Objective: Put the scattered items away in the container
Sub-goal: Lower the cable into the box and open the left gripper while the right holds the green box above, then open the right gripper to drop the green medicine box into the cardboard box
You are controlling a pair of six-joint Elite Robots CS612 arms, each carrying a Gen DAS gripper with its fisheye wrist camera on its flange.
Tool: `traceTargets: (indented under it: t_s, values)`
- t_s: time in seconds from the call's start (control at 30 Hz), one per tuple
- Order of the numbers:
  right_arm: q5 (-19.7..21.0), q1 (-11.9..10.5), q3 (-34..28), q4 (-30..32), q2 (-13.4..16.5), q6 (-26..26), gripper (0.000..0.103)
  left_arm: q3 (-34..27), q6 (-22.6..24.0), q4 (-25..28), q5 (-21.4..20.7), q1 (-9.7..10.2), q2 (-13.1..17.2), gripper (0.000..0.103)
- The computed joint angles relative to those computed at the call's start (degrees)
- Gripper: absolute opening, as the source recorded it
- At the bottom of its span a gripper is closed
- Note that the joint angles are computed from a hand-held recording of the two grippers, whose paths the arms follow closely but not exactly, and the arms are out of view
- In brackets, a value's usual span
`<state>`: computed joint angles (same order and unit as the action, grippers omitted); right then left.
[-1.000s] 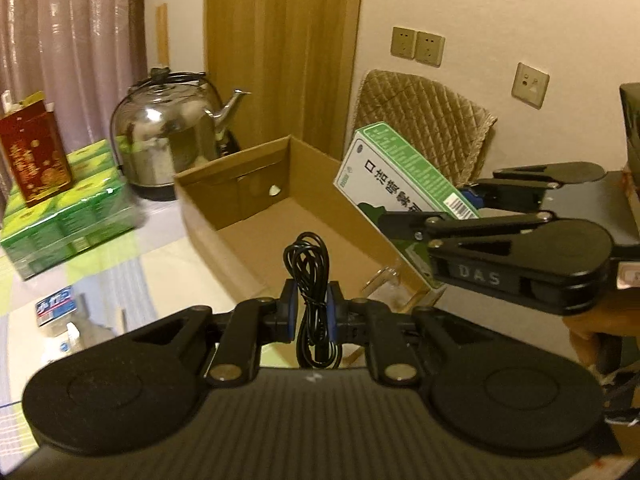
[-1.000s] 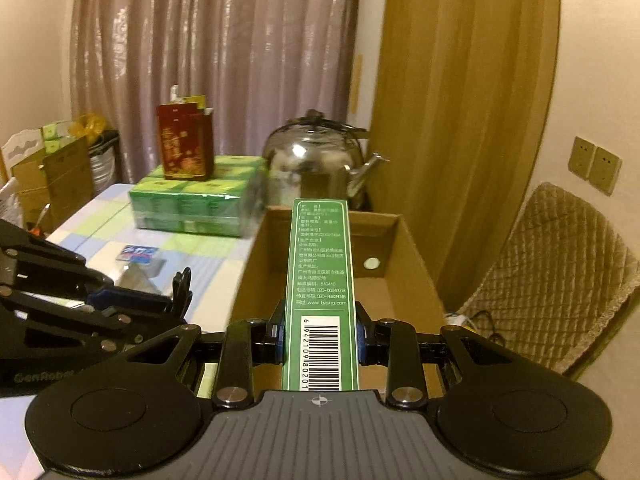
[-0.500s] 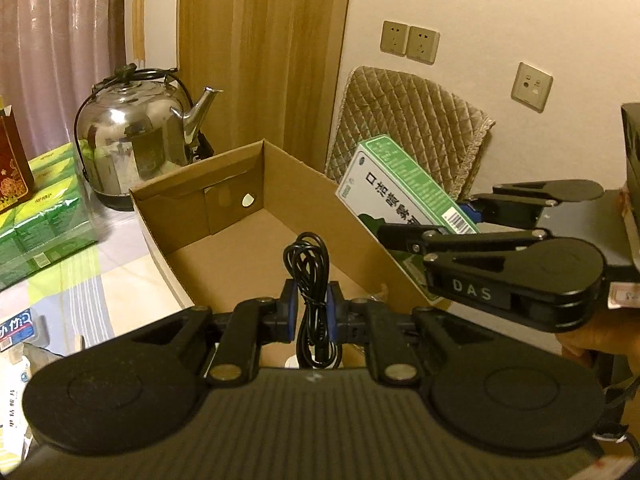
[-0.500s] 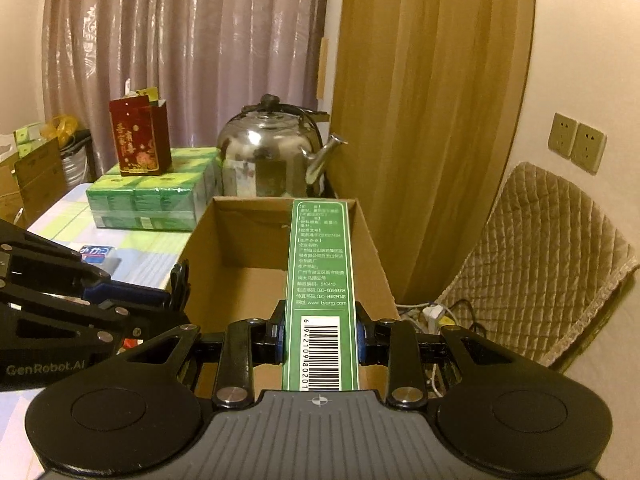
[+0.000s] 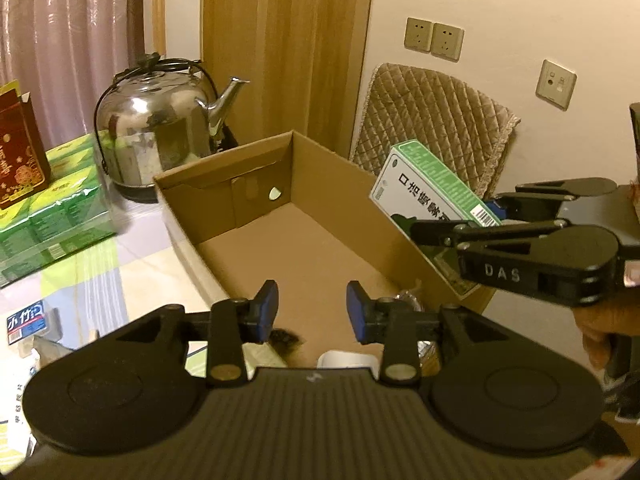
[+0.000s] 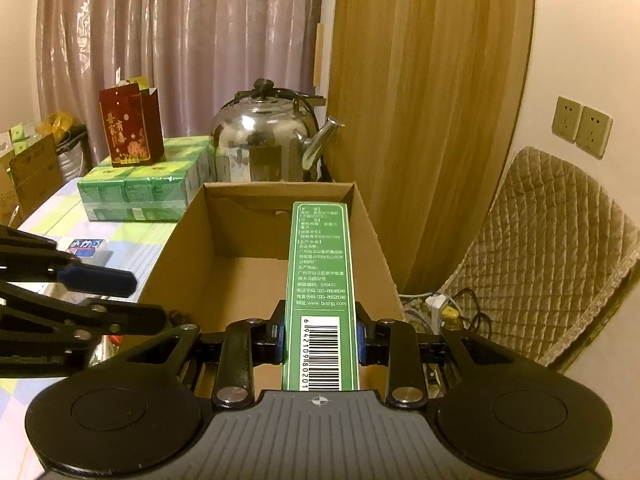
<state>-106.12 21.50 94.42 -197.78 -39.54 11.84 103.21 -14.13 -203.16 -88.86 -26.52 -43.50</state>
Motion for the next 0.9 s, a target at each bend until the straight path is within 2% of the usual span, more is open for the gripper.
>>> traceTargets:
  t_s: [0.4,0.53,0.57,0.6,0.63,0.67,0.9]
  values:
    - [0.9,0.3,-1.7,1.0,0.8,0.1,0.028,2.2,-0.9,-1.4,1.0,0.11,-0.9,0.034]
    - [1.7,0.0,-2.5,-0.4,1.7,0.0,0.029,2.6,-1.4,-1.9,1.0,0.15,-0.9,0.034]
    - [2.0,-0.1,-2.7,-0.4,1.7,0.3,0.038,2.6,-1.5,-2.0,1.1,0.13,-0.9,0.034]
    - [1.9,-0.1,-2.7,-0.8,1.7,0.7,0.056,2.8,-1.6,-2.1,1.1,0.12,-0.9,0.034]
    - [1.7,-0.1,-2.6,-1.8,1.8,0.9,0.064,2.9,-1.8,-2.3,1.1,0.13,-1.0,0.034]
    - [1.6,-0.1,-2.5,-2.9,1.9,1.0,0.066,3.0,-1.9,-2.4,1.1,0.13,-1.0,0.034]
    - [0.7,0.2,-1.2,-3.4,1.0,1.3,0.066,4.6,-3.2,-4.1,2.4,0.06,-1.4,0.04]
